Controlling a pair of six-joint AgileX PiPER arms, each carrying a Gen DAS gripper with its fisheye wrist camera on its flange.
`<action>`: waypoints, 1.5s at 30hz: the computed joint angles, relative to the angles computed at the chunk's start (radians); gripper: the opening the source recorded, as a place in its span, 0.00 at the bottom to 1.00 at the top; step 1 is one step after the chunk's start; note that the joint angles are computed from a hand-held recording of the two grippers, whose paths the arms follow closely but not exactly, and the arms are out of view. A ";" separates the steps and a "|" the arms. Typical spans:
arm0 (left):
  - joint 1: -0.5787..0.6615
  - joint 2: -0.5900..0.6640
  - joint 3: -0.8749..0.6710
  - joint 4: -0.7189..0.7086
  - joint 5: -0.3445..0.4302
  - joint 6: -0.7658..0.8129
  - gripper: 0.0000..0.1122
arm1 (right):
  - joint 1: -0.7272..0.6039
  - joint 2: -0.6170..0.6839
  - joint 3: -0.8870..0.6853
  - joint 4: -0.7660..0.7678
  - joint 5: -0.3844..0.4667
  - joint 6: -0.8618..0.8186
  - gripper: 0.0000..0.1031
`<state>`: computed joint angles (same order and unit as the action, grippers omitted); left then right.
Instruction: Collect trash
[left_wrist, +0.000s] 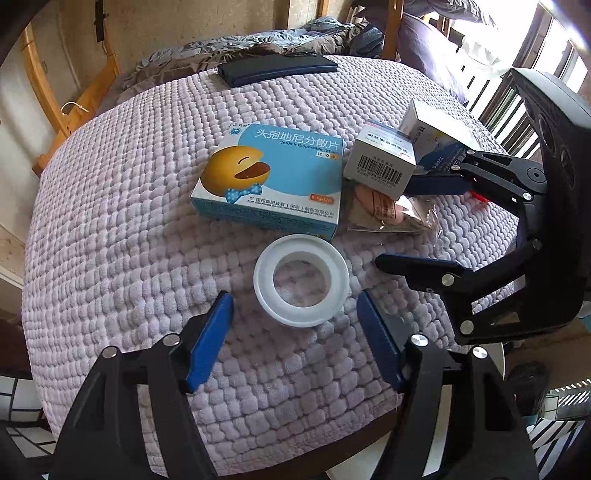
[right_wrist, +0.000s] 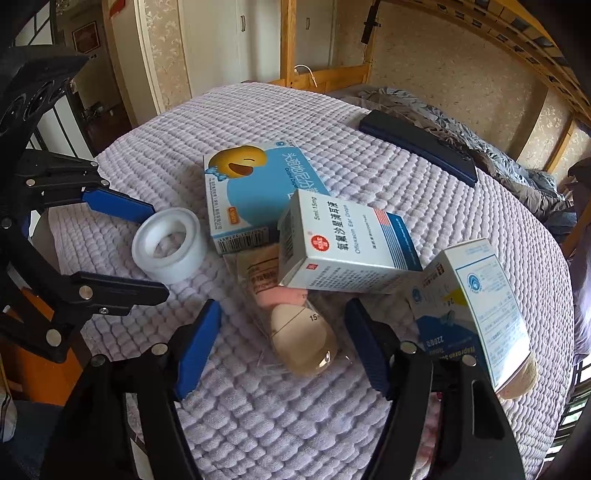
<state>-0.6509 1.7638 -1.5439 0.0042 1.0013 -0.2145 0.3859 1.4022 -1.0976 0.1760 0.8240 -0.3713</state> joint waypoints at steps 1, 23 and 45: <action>-0.002 0.000 0.000 0.010 0.001 -0.004 0.53 | -0.004 0.002 -0.003 0.009 0.004 -0.006 0.61; -0.030 -0.131 0.128 0.002 -0.032 -0.086 0.43 | -0.024 -0.201 0.107 0.053 0.104 0.120 0.38; -0.273 -0.258 0.210 0.185 0.017 -0.519 0.40 | 0.114 -0.519 0.189 -0.107 0.251 0.522 0.38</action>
